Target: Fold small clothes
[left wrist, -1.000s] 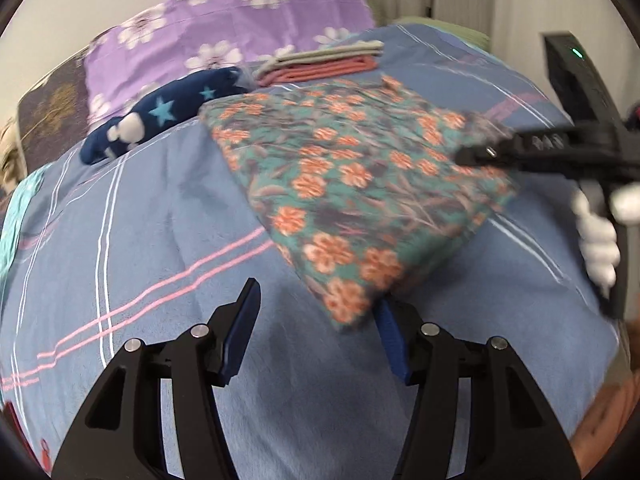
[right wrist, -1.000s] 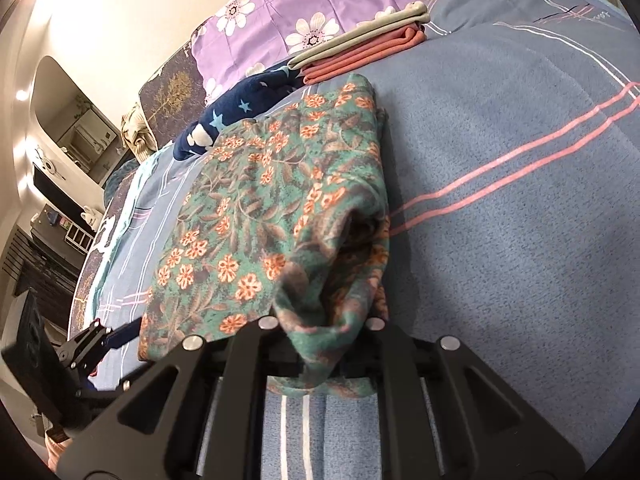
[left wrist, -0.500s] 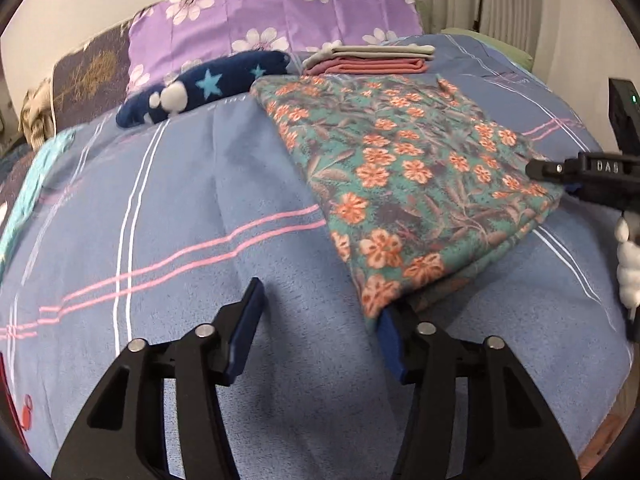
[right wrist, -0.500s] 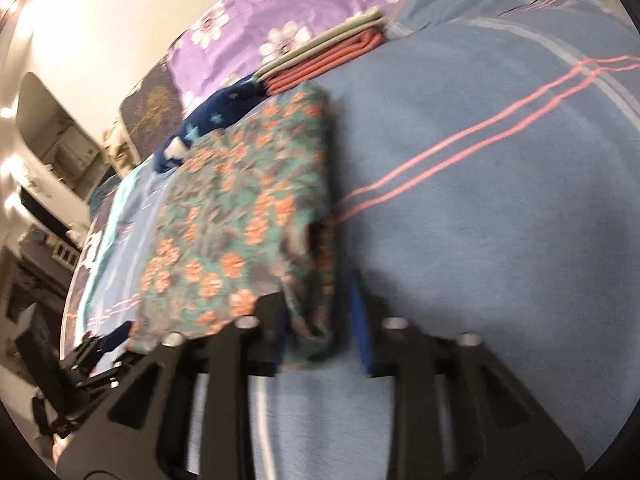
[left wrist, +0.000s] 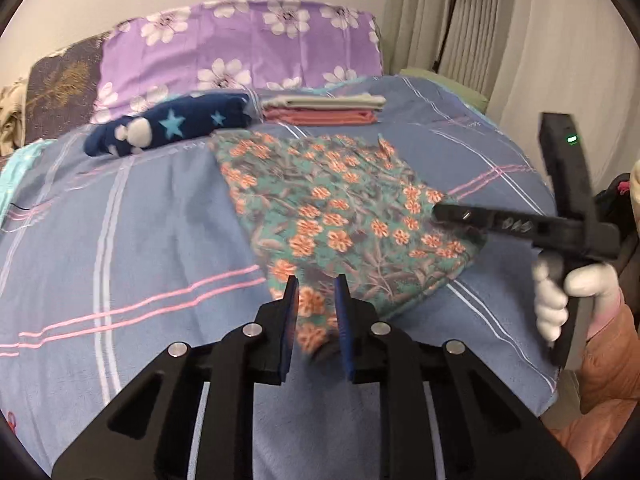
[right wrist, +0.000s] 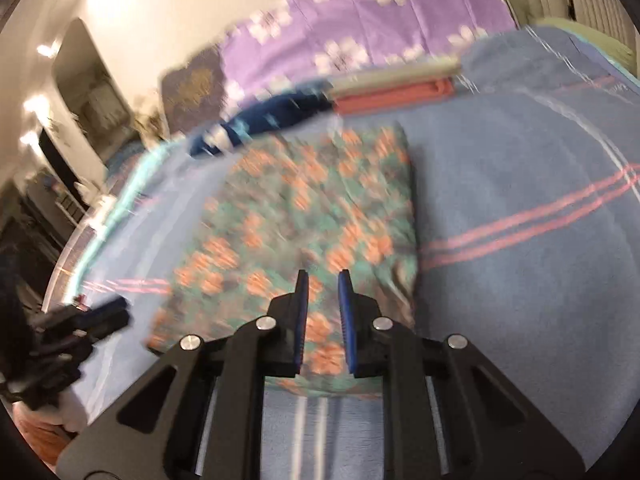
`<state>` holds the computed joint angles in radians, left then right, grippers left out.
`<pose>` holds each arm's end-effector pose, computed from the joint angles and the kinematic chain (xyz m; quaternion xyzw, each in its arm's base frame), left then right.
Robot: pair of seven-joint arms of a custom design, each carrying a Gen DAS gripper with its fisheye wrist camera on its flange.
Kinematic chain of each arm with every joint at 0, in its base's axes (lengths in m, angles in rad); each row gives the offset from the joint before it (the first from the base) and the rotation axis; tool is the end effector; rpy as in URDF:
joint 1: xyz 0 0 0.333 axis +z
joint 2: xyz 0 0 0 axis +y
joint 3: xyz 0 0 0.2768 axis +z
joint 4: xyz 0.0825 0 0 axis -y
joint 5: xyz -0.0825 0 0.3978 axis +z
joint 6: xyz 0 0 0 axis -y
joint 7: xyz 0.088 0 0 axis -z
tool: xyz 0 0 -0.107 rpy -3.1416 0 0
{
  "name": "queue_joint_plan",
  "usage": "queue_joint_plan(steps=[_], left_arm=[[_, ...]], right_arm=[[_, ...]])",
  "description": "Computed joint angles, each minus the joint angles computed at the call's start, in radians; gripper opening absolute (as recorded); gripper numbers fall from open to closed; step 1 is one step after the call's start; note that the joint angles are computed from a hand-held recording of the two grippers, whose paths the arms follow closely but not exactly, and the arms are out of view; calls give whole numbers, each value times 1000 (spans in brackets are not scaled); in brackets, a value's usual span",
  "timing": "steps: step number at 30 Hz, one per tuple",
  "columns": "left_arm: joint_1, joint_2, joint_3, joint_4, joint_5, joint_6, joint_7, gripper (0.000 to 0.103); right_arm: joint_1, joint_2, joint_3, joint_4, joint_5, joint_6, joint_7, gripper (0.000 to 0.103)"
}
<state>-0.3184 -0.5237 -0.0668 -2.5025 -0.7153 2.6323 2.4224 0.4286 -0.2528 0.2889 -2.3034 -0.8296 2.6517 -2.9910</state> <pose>0.4351 -0.1603 0.4948 -0.3785 0.8392 -0.3673 0.1321 0.3848 0.3683 0.4577 -0.5211 0.7503 -0.1805 0.3646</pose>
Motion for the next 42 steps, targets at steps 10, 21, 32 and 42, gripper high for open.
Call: queue_joint_plan(steps=[10, 21, 32, 42], left_arm=[[53, 101, -50, 20, 130, 0, -126, 28], [25, 76, -50, 25, 163, 27, -103, 29], [9, 171, -60, 81, 143, 37, -57, 35], [13, 162, -43, 123, 89, -35, -16, 35]], right_arm=[[0, -23, -5, -58, 49, 9, 6, 10], [-18, 8, -33, 46, 55, -24, -178, 16], [-36, 236, -140, 231, 280, -3, -523, 18], [-41, 172, -138, 179, 179, 61, -468, 25]])
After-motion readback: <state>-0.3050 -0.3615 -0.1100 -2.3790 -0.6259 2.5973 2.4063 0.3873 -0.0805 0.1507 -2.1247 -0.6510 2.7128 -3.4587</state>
